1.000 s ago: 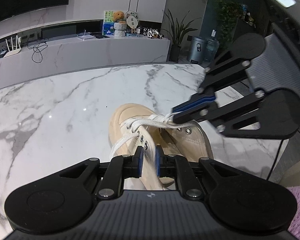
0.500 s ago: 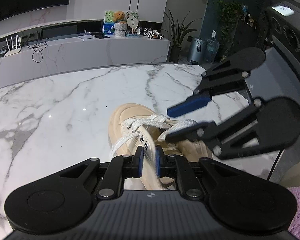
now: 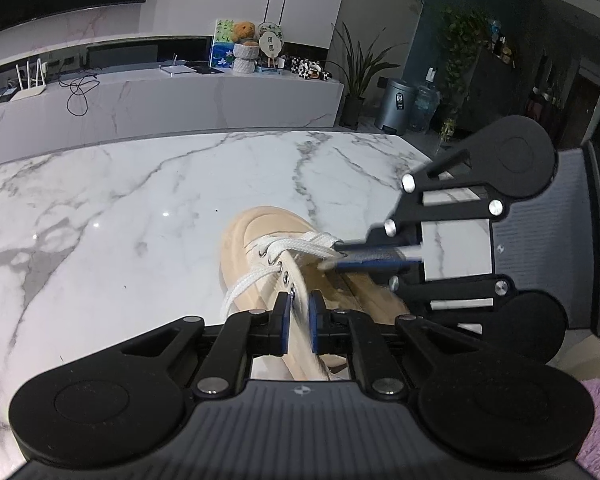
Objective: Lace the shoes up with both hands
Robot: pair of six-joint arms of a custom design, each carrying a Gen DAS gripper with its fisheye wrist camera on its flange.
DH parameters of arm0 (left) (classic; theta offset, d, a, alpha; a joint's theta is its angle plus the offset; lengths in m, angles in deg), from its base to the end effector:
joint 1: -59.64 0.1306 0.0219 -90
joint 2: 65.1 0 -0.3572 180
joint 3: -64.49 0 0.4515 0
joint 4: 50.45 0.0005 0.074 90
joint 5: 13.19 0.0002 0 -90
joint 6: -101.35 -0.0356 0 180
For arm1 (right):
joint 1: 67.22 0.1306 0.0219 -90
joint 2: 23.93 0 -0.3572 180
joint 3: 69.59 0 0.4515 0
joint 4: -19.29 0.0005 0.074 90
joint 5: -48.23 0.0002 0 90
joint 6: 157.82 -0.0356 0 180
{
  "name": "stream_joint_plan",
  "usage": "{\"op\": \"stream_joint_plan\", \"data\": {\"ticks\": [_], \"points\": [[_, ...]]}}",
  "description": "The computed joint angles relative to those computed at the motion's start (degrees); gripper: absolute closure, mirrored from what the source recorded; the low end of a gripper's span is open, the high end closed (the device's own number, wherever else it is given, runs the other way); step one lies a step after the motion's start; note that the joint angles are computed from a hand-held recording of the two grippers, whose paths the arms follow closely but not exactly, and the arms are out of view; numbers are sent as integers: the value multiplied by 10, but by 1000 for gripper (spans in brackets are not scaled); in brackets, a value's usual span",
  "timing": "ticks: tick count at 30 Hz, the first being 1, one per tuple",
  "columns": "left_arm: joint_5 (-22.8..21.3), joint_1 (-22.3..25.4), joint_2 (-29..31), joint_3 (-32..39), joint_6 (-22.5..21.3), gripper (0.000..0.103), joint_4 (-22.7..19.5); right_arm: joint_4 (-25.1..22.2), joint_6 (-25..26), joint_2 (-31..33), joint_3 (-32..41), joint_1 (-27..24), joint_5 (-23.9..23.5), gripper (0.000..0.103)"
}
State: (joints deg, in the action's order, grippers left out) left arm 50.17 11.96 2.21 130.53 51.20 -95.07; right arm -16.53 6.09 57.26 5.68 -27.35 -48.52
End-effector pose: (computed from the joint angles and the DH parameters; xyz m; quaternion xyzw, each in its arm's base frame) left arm 0.2868 -0.2920 0.3740 -0.0247 0.9057 -0.0985 0.4116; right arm 0.3797 0.3219 0.3641 -0.7763 0.4775 -0.0681 0.4060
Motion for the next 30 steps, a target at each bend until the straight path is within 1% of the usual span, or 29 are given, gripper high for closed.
{"op": "stream_joint_plan", "data": {"ticks": [2,5,9,13,16,30], "points": [[8,3,-6,-6,6,96,8,1,7,-3,-3,1,1,101],[15,5,-16,-14,14,97,12,3,-3,-12,-7,-4,-21,102],[27,12,-27,-24,26,97,20,-2,-37,-22,-6,-13,-65,102],[30,13,-29,-26,30,97,20,-12,-53,-24,-1,-16,-87,102],[31,13,-27,-24,30,97,19,-18,-58,-23,3,-15,-95,102],[31,13,-25,-24,27,97,18,-29,-62,-26,-1,-10,-104,102]]}}
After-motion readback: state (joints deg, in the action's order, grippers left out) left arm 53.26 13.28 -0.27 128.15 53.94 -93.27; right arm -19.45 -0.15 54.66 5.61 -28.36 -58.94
